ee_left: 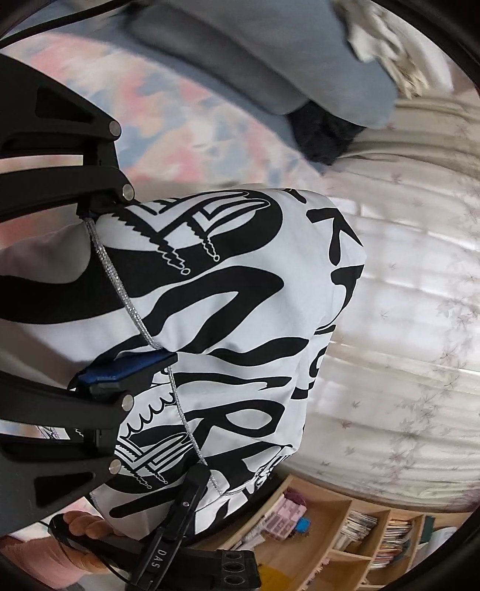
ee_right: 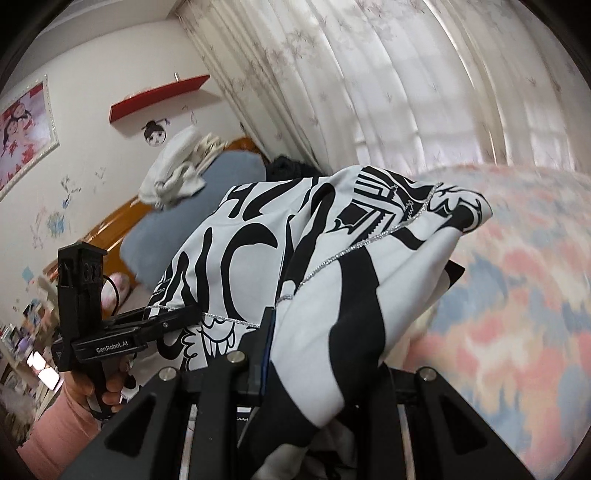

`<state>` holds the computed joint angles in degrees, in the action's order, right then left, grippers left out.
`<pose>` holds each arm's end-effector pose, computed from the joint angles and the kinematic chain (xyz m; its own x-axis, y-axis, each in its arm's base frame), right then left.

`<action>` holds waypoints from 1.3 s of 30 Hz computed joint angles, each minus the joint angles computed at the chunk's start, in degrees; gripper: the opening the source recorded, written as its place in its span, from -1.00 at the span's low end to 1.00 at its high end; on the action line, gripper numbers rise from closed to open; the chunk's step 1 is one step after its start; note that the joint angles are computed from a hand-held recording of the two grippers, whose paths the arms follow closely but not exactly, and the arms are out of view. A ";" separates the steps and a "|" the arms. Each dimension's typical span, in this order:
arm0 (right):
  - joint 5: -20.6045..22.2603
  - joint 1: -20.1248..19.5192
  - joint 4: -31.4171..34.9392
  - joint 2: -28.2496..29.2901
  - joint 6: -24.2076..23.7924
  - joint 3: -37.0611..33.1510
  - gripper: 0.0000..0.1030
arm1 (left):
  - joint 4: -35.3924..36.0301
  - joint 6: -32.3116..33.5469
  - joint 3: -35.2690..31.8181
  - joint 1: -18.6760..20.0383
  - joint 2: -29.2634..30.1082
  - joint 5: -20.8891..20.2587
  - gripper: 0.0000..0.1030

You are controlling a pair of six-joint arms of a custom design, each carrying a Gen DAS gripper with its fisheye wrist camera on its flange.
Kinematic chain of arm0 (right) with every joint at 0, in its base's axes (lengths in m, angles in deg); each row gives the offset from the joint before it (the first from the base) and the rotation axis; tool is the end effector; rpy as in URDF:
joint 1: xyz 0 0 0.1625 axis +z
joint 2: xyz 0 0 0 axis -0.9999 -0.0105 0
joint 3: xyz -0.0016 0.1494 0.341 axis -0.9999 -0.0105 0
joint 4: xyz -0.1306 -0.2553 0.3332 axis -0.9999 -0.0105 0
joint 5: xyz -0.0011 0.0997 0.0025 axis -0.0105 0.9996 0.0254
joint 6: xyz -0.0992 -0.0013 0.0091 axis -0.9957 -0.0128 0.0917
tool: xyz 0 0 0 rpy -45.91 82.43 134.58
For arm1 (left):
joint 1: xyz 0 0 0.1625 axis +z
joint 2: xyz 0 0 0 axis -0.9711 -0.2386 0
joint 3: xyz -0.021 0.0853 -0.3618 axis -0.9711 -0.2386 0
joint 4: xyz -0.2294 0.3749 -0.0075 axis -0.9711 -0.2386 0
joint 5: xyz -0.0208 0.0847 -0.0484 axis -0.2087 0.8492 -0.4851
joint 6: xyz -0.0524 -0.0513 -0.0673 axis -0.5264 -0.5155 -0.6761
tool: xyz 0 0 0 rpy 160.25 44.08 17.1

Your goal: Fold large clothes

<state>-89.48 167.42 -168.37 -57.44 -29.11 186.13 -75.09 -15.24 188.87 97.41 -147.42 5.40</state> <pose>0.0672 -0.3742 0.4528 -0.9122 -0.2837 0.2957 -0.4081 0.6946 -0.5925 -0.4250 -0.3832 0.1694 -0.8084 0.2931 -0.5105 0.5532 0.6749 -0.4884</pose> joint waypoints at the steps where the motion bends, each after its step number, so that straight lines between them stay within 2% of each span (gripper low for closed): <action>1: -0.02 0.53 -2.21 3.22 1.14 -1.35 -0.57 | -0.54 2.07 -1.79 1.34 1.27 0.27 0.07; 5: 1.56 0.44 -9.62 15.10 4.07 -6.75 -0.57 | -2.48 10.24 -9.88 8.10 7.52 0.13 0.07; 8: 3.56 -1.49 -13.34 21.48 6.44 -9.04 -0.57 | -4.63 16.17 -14.24 13.33 12.00 -1.67 0.07; 10: 4.41 -3.66 -14.13 24.79 7.81 -9.98 -0.57 | -3.88 16.59 -15.87 16.37 14.47 -3.60 0.08; 12: 3.18 -5.85 -13.59 28.73 9.32 -11.10 -0.57 | -0.15 14.87 -18.01 19.17 17.73 -3.05 0.13; 13: 1.11 -6.35 -13.92 30.85 9.96 -11.69 -0.54 | 1.60 13.25 -18.86 20.37 19.33 -1.61 0.24; 14: -0.59 -7.33 -14.93 32.78 10.70 -11.87 -0.43 | 0.95 11.63 -18.92 22.13 20.73 -0.92 0.37; 15: -0.43 -8.49 -16.12 33.84 10.74 -11.59 -0.31 | -1.50 10.34 -17.72 22.83 20.81 -1.37 0.42; 17: 3.01 -11.39 -16.70 35.35 10.68 -11.20 -0.14 | -5.26 9.75 -16.60 24.12 21.08 -2.16 0.55; 18: 5.00 -12.67 -17.81 35.57 10.21 -10.30 -0.13 | -6.13 10.49 -16.38 24.29 21.41 -1.47 0.58; 21: 6.77 -13.79 -20.16 35.57 9.12 -8.58 -0.12 | -6.06 11.95 -16.11 23.78 22.48 2.60 0.77; 26: 8.63 -15.10 -21.05 36.01 9.51 -7.67 -0.08 | -8.49 12.09 -15.94 24.83 23.36 3.28 0.90; 29: 8.20 -15.10 -21.79 36.78 9.73 -7.74 -0.02 | -10.19 13.09 -14.91 24.40 23.63 5.13 0.92; 30: 7.43 -14.79 -21.82 36.52 9.25 -7.52 0.01 | -10.19 12.97 -14.43 24.03 23.48 5.78 0.92; 34: -2.38 -10.59 -21.54 35.25 6.44 -7.93 0.36 | -7.17 12.74 -13.85 21.42 22.98 10.02 0.91; 36: -7.80 -8.05 -20.28 34.76 5.75 -9.08 0.38 | -4.66 13.17 -13.69 19.76 22.40 12.64 0.80; 38: -12.37 -6.20 -18.10 32.85 4.98 -9.87 0.38 | -1.92 13.31 -13.83 18.59 21.47 14.02 0.35; 39: -13.28 -5.75 -17.39 31.98 4.71 -10.05 0.38 | 0.02 12.41 -14.17 18.28 20.86 14.26 0.26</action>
<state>-102.76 161.67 -185.75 -25.45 -24.40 176.08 -75.07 -2.84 174.70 115.69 -126.56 19.66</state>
